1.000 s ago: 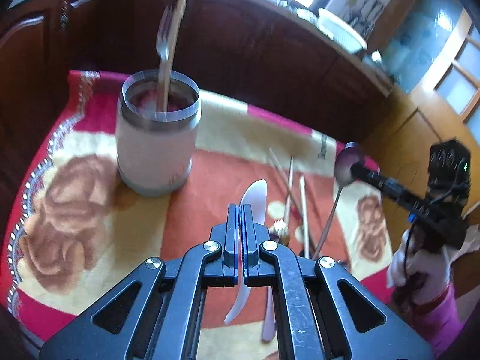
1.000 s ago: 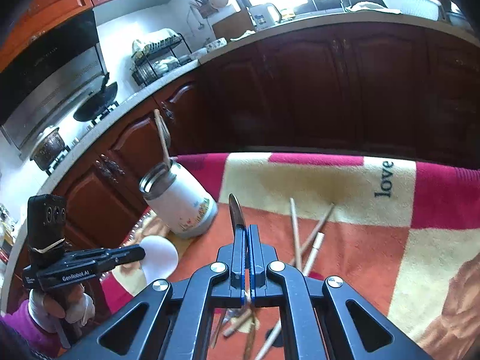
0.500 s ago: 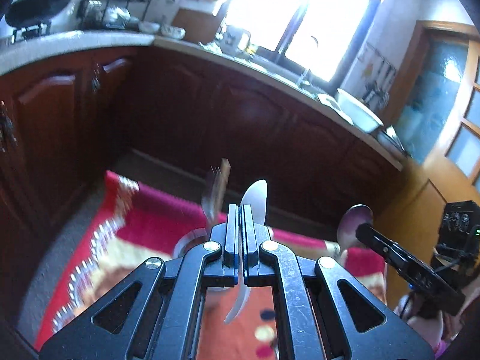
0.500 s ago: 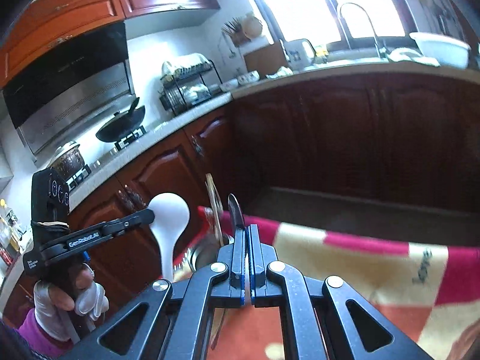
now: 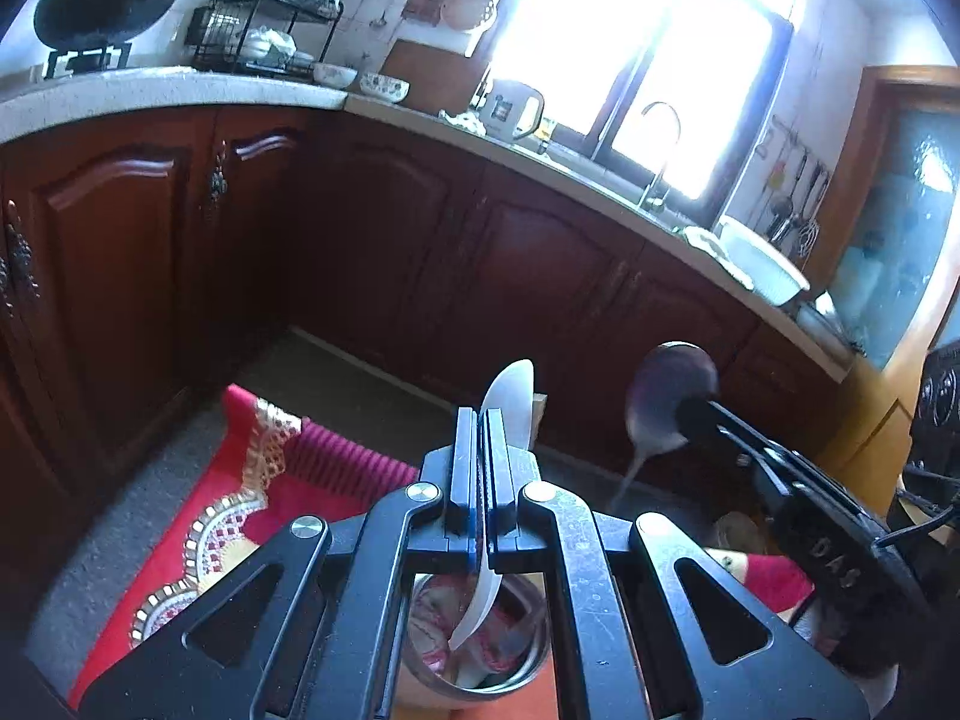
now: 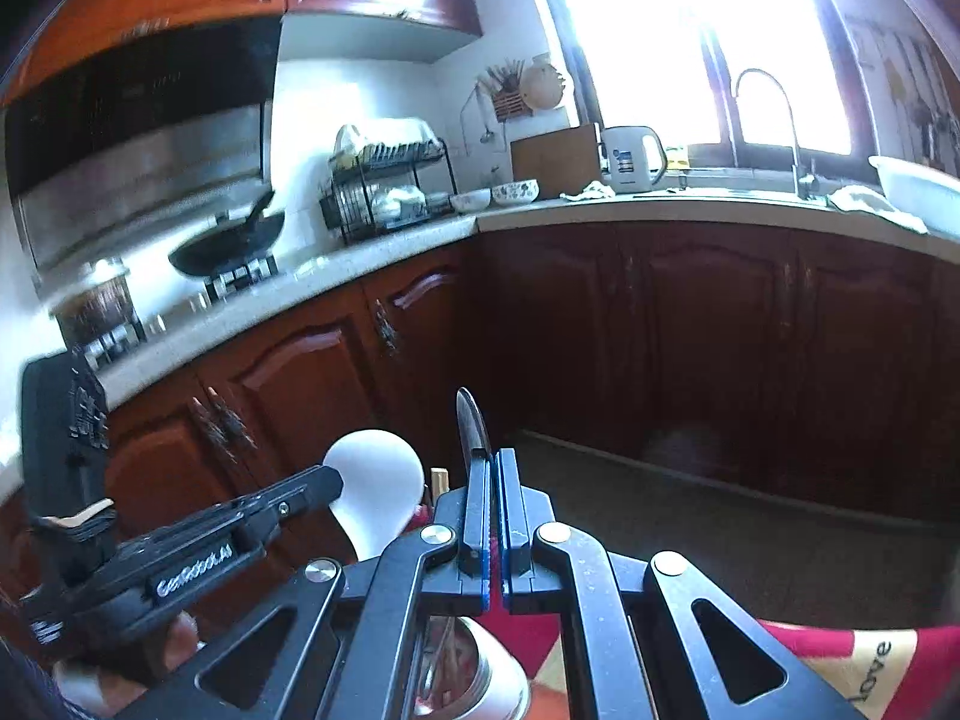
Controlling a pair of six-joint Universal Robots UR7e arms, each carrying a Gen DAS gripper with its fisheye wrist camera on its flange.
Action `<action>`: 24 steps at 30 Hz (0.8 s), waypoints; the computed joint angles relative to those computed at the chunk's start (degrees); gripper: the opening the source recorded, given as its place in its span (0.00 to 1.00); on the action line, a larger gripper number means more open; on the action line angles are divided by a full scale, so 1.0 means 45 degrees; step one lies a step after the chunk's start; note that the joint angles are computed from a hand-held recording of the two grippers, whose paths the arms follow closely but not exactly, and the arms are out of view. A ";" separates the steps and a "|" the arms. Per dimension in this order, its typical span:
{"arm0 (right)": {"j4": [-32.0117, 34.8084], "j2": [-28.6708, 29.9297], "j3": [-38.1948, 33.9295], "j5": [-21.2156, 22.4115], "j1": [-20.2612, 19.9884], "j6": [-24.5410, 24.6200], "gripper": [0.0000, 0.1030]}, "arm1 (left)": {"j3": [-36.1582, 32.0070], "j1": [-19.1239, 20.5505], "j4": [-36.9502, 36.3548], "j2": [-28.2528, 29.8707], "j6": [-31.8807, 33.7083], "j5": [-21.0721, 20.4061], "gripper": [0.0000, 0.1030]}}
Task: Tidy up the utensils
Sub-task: 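Carry both spoons to the white jar and lower them inside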
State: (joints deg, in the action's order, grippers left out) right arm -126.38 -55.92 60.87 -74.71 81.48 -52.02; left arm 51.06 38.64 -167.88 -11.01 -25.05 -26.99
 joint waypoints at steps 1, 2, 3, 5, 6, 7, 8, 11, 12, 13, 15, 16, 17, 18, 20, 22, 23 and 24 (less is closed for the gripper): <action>-0.0142 0.0068 0.0128 -0.0139 0.0025 -0.0204 0.01 | 0.0007 0.0042 0.0001 0.0025 0.0024 -0.0018 0.00; -0.0194 0.0144 0.0168 -0.0243 0.0034 -0.0344 0.01 | 0.0105 0.0106 -0.0045 0.0030 0.0010 -0.0035 0.00; -0.0264 0.0181 0.0300 -0.0387 0.0033 -0.0513 0.01 | 0.0174 0.0138 -0.0051 0.0024 -0.0023 -0.0062 0.00; -0.0340 0.0200 0.0528 -0.0509 -0.0030 -0.0801 0.01 | 0.0364 0.0192 -0.0106 0.0031 -0.0034 -0.0081 0.00; -0.0304 0.0196 0.0637 -0.0568 -0.0072 -0.0956 0.01 | 0.0479 0.0215 -0.0050 0.0011 -0.0144 -0.0067 0.00; -0.0187 0.0203 0.0694 -0.0662 -0.0107 -0.1089 0.01 | 0.0578 0.0221 -0.0072 -0.0020 -0.0200 -0.0123 0.00; -0.0049 0.0217 0.0700 -0.0746 -0.0143 -0.1172 0.01 | 0.0729 0.0221 -0.0150 -0.0057 -0.0240 -0.0182 0.00; 0.0343 0.0178 0.0813 -0.0937 -0.0296 -0.1298 0.01 | 0.1000 0.0152 0.0001 -0.0096 -0.0458 -0.0073 0.00; 0.0471 0.0146 0.0859 -0.0961 -0.0367 -0.1319 0.01 | 0.1085 0.0135 0.0020 -0.0111 -0.0544 -0.0074 0.00; 0.0506 0.0114 0.0916 -0.0981 -0.0430 -0.1339 0.01 | 0.1177 0.0126 0.0115 -0.0132 -0.0706 -0.0075 0.00; 0.0605 0.0095 0.0965 -0.1080 -0.0503 -0.1318 0.01 | 0.1352 0.0114 0.0259 -0.0165 -0.1034 -0.0095 0.00; 0.0638 0.0080 0.0987 -0.1097 -0.0536 -0.1272 0.01 | 0.1400 0.0119 0.0321 -0.0181 -0.1136 -0.0113 0.00; 0.0664 0.0087 0.0977 -0.1117 -0.0546 -0.1207 0.01 | 0.1455 0.0122 0.0420 -0.0195 -0.1272 -0.0137 0.01; 0.0771 0.0095 0.0917 -0.1124 -0.0583 -0.1166 0.01 | 0.1487 0.0125 0.0530 -0.0202 -0.1407 -0.0152 0.01; 0.1322 0.0257 0.0512 -0.1152 -0.0602 -0.1035 0.01 | 0.1472 0.0113 0.0731 -0.0193 -0.1616 -0.0118 0.01; 0.1906 0.0459 0.0031 -0.1214 -0.0569 -0.0692 0.01 | 0.1470 0.0087 0.0959 -0.0199 -0.1727 -0.0067 0.01; 0.2390 0.0596 -0.0307 -0.1253 -0.0580 -0.0528 0.04 | 0.1462 0.0077 0.1090 -0.0206 -0.1790 -0.0036 0.01; 0.2736 0.0726 -0.0604 -0.1394 -0.0572 -0.0264 0.08 | 0.1475 0.0066 0.1200 -0.0223 -0.1856 -0.0037 0.01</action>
State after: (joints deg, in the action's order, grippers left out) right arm -114.07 -52.65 58.15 -80.98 78.90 -53.21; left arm 57.69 38.94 -162.48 -12.01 -33.41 -27.16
